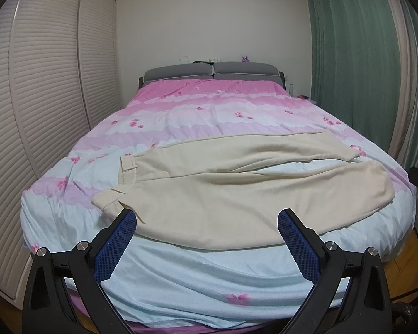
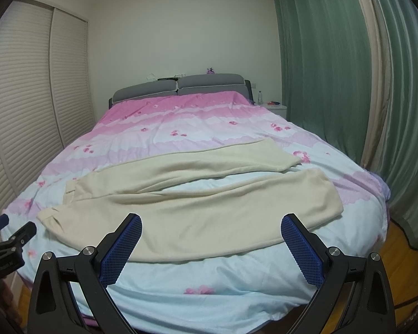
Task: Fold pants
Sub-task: 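Move both tools toward the pants waistband and close the left gripper on it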
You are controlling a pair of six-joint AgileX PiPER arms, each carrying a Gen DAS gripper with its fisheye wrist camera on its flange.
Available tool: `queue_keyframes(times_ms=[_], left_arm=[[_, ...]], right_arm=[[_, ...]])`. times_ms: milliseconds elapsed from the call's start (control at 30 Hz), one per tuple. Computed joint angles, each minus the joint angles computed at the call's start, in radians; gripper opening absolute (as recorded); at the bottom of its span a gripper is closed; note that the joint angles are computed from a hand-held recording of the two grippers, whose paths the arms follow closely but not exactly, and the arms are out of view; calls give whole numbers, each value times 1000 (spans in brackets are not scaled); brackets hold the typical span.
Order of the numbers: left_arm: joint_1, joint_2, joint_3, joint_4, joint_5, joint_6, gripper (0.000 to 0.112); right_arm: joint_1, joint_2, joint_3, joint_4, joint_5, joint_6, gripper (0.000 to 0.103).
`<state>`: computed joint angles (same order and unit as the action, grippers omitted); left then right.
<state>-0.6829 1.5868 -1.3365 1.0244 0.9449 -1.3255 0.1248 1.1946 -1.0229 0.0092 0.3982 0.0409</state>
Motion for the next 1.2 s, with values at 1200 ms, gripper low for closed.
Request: queue_keyframes(times_ms=[1200], left_arm=[[686, 400, -379, -185, -379, 422, 102]], right_arm=[[363, 1150, -1524, -159, 343, 152, 101]])
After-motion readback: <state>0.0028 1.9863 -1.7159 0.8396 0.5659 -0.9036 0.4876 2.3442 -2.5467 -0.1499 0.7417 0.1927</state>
